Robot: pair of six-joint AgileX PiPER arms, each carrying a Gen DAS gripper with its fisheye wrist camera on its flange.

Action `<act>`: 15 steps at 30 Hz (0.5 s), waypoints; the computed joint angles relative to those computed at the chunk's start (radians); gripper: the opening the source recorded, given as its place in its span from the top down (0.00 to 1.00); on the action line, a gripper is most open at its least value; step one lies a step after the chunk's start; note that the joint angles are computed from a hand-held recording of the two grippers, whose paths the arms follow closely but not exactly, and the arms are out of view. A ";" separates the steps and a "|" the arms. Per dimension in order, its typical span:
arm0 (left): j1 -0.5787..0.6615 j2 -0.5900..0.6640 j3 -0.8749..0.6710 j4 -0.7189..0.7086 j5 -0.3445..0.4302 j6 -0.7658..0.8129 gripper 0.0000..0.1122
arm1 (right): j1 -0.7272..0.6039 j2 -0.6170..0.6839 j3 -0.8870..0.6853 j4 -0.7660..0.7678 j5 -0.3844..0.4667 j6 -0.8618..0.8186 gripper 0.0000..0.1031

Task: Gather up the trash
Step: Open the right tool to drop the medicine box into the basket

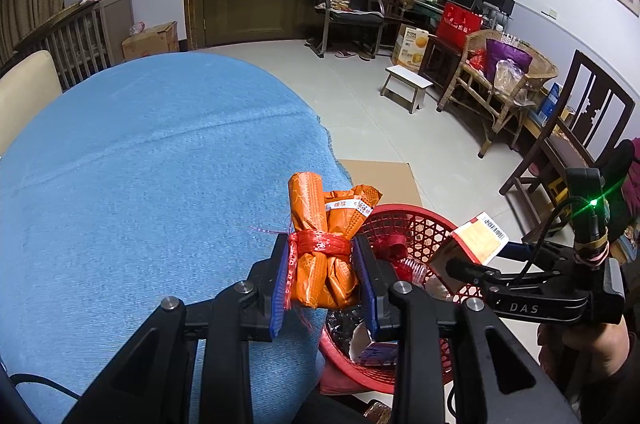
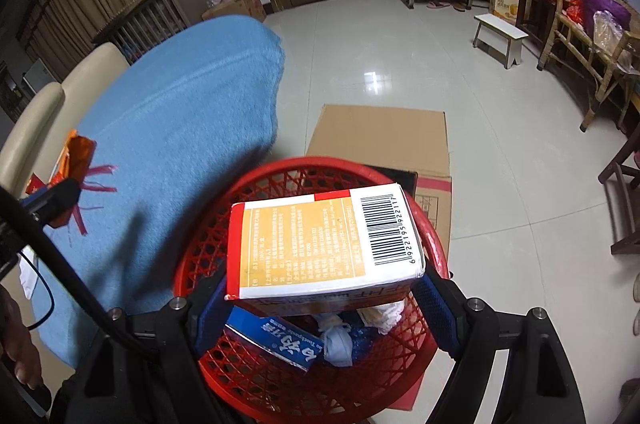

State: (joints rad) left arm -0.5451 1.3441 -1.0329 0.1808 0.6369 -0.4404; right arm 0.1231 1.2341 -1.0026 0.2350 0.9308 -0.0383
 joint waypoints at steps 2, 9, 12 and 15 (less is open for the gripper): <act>0.000 0.004 -0.005 -0.005 0.001 0.006 0.71 | 0.002 0.003 0.003 -0.003 0.003 0.000 0.18; -0.023 0.016 -0.006 0.018 -0.001 -0.022 0.71 | 0.003 0.020 0.010 -0.012 0.014 0.002 0.18; -0.032 0.026 -0.017 0.021 0.004 -0.027 0.71 | 0.008 0.028 0.017 -0.023 0.015 0.010 0.17; -0.033 0.029 -0.021 0.017 0.004 -0.017 0.71 | 0.023 0.046 0.019 -0.049 0.028 0.028 0.17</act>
State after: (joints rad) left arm -0.5781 1.3733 -1.0538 0.1976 0.6414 -0.4577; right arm 0.1459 1.2804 -0.9832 0.1860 0.9591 -0.0106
